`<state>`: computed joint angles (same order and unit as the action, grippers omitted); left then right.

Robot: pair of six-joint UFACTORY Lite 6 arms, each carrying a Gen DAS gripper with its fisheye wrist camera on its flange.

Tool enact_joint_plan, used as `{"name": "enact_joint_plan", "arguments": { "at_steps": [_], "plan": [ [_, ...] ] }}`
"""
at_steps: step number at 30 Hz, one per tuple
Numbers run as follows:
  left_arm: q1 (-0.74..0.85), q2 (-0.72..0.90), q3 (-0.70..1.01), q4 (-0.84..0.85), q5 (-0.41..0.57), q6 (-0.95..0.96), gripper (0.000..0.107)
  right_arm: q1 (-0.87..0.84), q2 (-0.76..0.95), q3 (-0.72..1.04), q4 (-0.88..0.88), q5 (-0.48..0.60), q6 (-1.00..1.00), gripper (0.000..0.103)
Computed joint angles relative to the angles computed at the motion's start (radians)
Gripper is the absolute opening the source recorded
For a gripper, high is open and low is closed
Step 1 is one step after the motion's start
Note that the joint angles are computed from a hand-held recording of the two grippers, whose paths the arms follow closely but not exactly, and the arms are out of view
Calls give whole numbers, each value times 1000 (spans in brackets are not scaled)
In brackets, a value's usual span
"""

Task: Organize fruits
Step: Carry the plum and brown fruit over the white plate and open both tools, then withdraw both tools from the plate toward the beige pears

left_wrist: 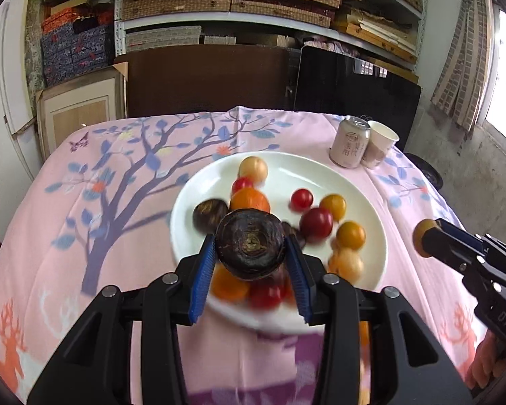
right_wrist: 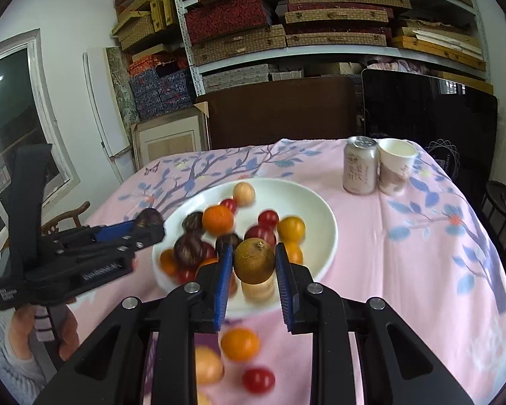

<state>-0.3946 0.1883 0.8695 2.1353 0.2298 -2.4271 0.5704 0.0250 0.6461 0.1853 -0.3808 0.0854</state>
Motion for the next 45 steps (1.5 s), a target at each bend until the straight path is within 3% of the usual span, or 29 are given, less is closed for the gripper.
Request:
{"name": "enact_joint_plan", "arguments": {
  "at_steps": [7,9,10,11,12,15,16,21,22,27,32,38,45],
  "plan": [
    [41,417,463,-388,-88,452,42,-101,388,369,-189,65,159,26],
    [35,474,519,-390,-78,459,53,-130,425,382,-279,41,252,29],
    [29,489,531,-368,-61,433,68,-140,432,378,-325,27,300,43],
    [19,491,526,-306,-29,365,78,-154,436,371,-382,13,363,51],
    [9,483,509,-233,-1,286,79,-166,429,357,-398,-8,387,57],
    [-17,398,386,-75,81,121,82,-165,383,308,-349,-24,357,57],
    [-29,361,335,-66,120,104,88,-164,358,281,-339,-35,355,59],
    [-118,84,9,-84,287,53,94,-151,144,36,-295,-123,370,69],
    [-138,30,-52,-99,314,45,96,-149,107,-11,-287,-139,374,74],
    [-320,-227,-342,-249,464,36,97,-114,-53,-306,-251,-274,415,76],
    [-604,-318,-509,-479,659,13,98,2,-122,-454,-72,-318,325,76],
    [-781,-339,-595,-601,735,-71,98,191,-176,-537,205,-374,156,82],
    [-760,-323,-599,-580,718,-93,98,269,-193,-556,262,-401,101,85]
  ]
}}
